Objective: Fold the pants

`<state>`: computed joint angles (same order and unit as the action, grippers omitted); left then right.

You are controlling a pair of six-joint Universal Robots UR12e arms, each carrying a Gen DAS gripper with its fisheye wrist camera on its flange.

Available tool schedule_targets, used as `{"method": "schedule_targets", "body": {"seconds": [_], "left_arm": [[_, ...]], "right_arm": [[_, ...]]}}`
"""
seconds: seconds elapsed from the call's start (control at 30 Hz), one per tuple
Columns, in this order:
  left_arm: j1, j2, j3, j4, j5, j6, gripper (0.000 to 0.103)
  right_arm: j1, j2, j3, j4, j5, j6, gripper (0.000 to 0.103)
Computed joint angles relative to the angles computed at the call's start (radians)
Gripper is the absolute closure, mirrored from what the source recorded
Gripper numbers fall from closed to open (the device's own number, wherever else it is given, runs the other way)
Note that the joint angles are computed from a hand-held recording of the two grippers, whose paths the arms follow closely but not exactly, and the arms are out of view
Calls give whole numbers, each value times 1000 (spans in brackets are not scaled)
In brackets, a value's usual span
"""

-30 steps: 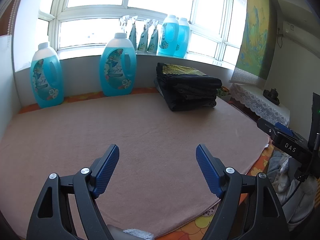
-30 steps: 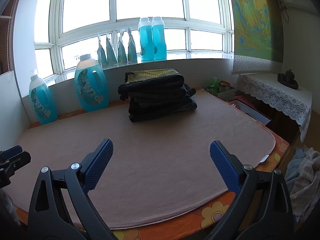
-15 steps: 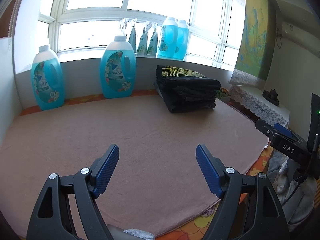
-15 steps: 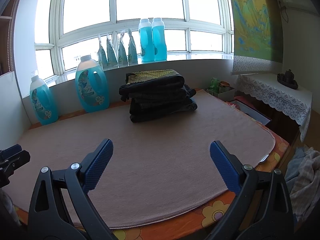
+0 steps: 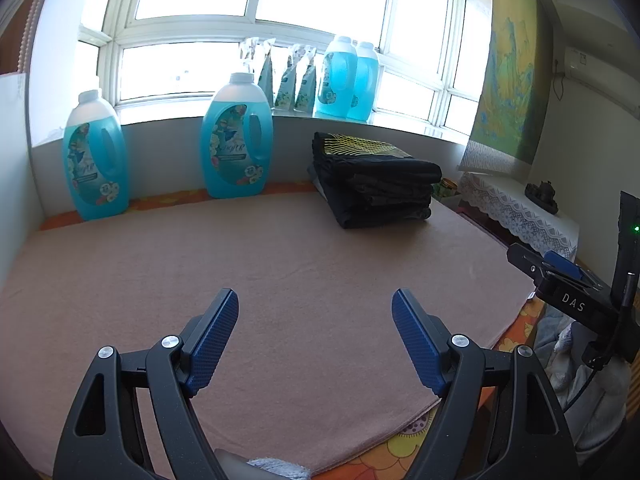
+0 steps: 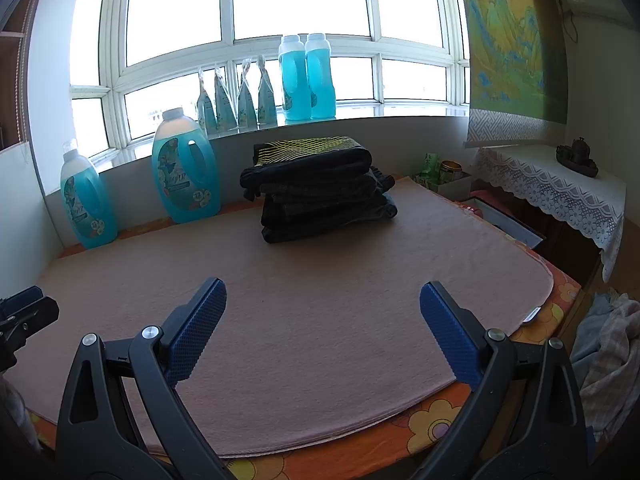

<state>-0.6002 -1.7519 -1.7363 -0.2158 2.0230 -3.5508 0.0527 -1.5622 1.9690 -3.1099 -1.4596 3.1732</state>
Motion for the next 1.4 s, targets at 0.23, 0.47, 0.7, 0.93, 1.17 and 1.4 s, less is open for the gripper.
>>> {"method": "schedule_targets", "body": {"seconds": [0.23,0.47,0.7,0.93,1.17,1.4], "left_arm": [[0,-1,1,0,0,-1,24],[0,-1,3,0,3,2,24],[1,-1,2,0,1,4,24],[0,-2,4,-7,2,5,24],[-5,-6,7,-19,24,14,23],[-4,-4,-1,6,23,25,22]], "right_arm": [[3,0,1,-2,-4,2,4],[3,-1,1,0,-3,2,4],[9,3,-2,3,-6,2,4],[10,3,-2,4,-7,2,4],[15,6,-2,5,-8,3,4],[16,9,-1,4,-7,4,4]]}}
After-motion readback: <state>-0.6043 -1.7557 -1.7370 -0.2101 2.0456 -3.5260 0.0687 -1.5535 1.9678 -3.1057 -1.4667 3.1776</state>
